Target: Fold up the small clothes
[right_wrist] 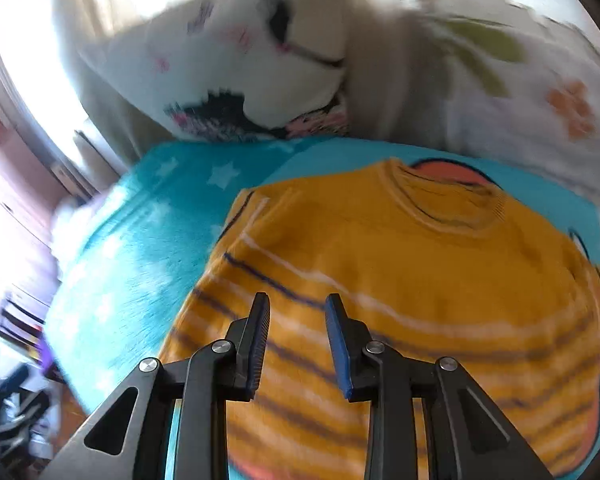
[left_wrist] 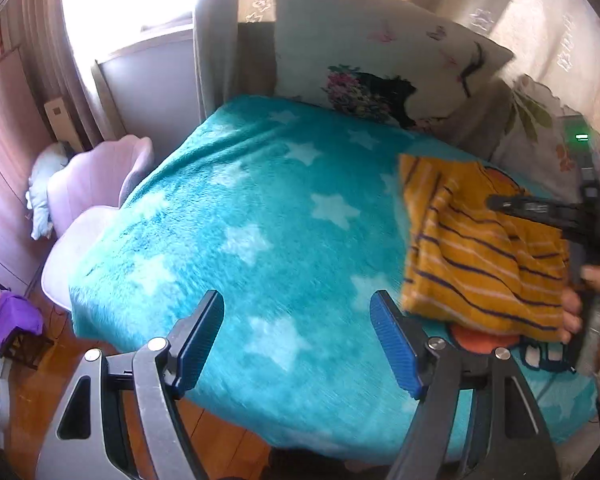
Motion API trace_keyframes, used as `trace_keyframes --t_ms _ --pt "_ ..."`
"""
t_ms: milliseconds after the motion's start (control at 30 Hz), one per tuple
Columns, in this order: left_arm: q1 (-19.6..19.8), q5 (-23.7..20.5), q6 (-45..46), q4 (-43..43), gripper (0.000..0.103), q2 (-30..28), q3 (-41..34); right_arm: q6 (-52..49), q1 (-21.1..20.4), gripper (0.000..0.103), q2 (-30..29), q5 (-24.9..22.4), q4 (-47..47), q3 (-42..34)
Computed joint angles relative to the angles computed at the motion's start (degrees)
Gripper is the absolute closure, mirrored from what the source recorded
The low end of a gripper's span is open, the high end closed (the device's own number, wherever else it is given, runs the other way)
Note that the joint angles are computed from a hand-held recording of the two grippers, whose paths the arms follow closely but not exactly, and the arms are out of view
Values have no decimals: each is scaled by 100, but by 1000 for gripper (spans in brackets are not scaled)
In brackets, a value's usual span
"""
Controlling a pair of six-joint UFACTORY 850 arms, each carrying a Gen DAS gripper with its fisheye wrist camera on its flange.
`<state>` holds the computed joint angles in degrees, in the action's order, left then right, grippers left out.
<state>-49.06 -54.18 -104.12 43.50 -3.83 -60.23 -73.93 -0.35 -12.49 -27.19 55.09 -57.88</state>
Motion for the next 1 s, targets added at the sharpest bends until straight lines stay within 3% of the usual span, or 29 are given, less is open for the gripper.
trace_keyframes --t_ms 100,200,300,400,467,600,733,867,1000 --pt "252 320 204 -78 28 178 247 1312 503 72 -412 461 -1125 -344" --pt "475 609 498 -221 28 283 424 2802 961 71 -824 511 -2489 -704" --pt "701 910 807 -384 28 353 565 3590 1278 69 -909 849 -3261 -754" --pt "903 1158 1081 -492 28 383 638 3654 1427 52 -982 730 -3397 -862" --pt "967 1228 1175 -503 28 376 641 3628 1443 52 -970 701 -3476 -865" --pt "1119 1446 1432 -622 28 361 662 2668 1032 52 -708 334 -2050 -800" --pt "1280 1733 1675 -861 28 301 709 2441 711 50 -327 68 -1664 -568" --pt "1388 1974 1854 -1072 28 227 707 2570 804 44 -176 -156 -1868 -331" --pt "1363 2079 1972 -1123 28 165 683 4029 1255 44 -143 597 -3501 -92"
